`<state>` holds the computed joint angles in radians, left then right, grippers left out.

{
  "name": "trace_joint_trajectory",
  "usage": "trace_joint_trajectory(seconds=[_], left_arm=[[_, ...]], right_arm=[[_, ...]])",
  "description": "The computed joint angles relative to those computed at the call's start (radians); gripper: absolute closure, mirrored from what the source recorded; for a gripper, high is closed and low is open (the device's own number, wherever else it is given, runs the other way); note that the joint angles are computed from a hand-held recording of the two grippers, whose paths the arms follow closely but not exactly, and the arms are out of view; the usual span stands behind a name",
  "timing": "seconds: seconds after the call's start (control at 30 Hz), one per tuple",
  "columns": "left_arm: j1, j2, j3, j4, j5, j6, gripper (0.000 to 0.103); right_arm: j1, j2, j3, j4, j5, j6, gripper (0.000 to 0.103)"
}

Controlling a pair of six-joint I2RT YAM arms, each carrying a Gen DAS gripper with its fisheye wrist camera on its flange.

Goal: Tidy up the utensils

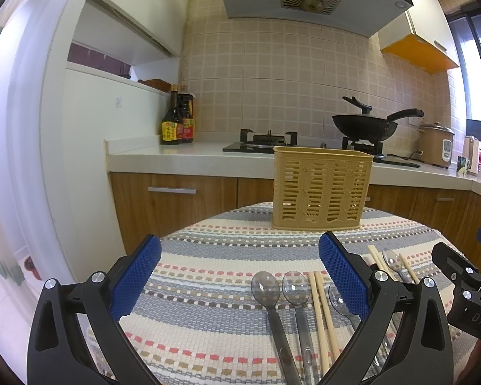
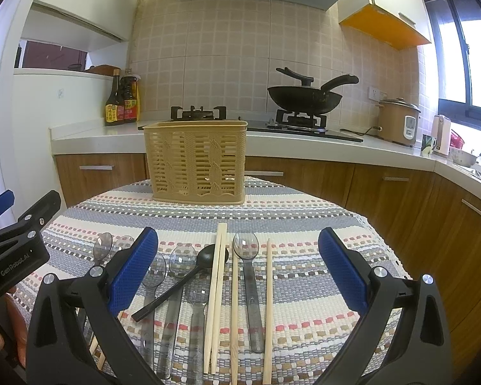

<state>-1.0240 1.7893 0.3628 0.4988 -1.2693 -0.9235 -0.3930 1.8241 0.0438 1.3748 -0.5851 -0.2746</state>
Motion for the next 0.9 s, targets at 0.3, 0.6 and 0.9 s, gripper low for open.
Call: trace_joint_trajectory(seconds=[0.3,0.6,0.9], left_arm=[[-0.001,-0.001,0.002,-0.006,-0.001,-0.005,0.008],[-0.001,-0.001,0.003,-0.009,0.000,-0.009,0.008],[-0.001,-0.004,0.002,-0.009,0.000,-0.009,0.008]], right_arm=[[0.006,-0.006,-0.002,-0.004,0.008,-0.003,0.008],[0.008,-0.017,-0.003,-0.018,0.009,-0.012,0.008],[0.013,-0.025,0.002,-0.035,0.014,-0.016,0.008]])
